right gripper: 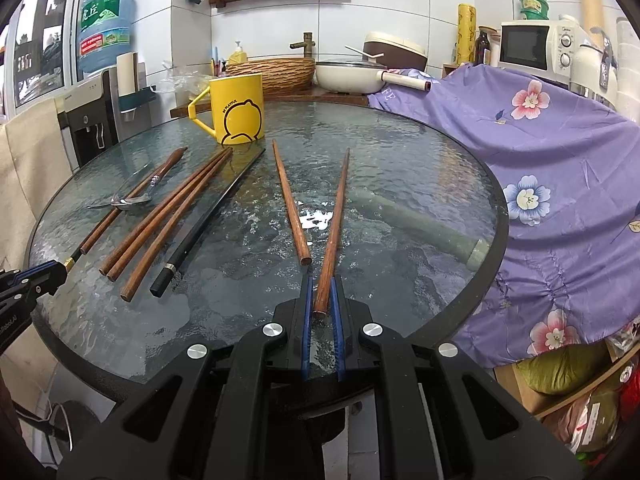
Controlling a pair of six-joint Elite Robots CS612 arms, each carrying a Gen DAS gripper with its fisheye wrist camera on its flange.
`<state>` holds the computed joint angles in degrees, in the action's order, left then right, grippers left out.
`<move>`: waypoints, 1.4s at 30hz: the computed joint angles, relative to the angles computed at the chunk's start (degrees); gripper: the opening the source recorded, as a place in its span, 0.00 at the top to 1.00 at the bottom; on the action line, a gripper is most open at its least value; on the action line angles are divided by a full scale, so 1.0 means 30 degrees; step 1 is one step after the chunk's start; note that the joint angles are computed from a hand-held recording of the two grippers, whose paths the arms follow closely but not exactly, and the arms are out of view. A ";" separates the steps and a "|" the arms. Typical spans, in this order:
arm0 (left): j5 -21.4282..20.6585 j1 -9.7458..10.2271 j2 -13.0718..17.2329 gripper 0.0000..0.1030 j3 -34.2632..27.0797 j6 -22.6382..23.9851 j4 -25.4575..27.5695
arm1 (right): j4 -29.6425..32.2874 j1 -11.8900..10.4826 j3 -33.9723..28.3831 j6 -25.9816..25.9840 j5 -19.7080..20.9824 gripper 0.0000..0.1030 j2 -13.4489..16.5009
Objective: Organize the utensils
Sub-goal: 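Lift both held chopsticks up off the glass table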
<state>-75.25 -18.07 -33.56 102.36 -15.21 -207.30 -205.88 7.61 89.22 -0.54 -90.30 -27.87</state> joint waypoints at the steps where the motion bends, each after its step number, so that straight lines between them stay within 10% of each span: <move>1: -0.0092 0.0039 -0.0026 0.93 0.0056 -0.0078 -0.0187 | -0.0112 -0.0011 0.0029 -0.0088 0.0003 0.91 -0.0024; 23: 0.1281 -0.0004 -0.0689 0.94 0.0061 0.3032 -0.6049 | -0.4136 -0.0389 0.0497 -0.1373 0.1093 0.91 -0.1226; 42: 0.0185 0.0435 -0.0521 0.93 -0.1293 0.3274 -0.6690 | -0.5473 -0.0412 -0.0546 -0.2208 0.1435 0.97 -0.1132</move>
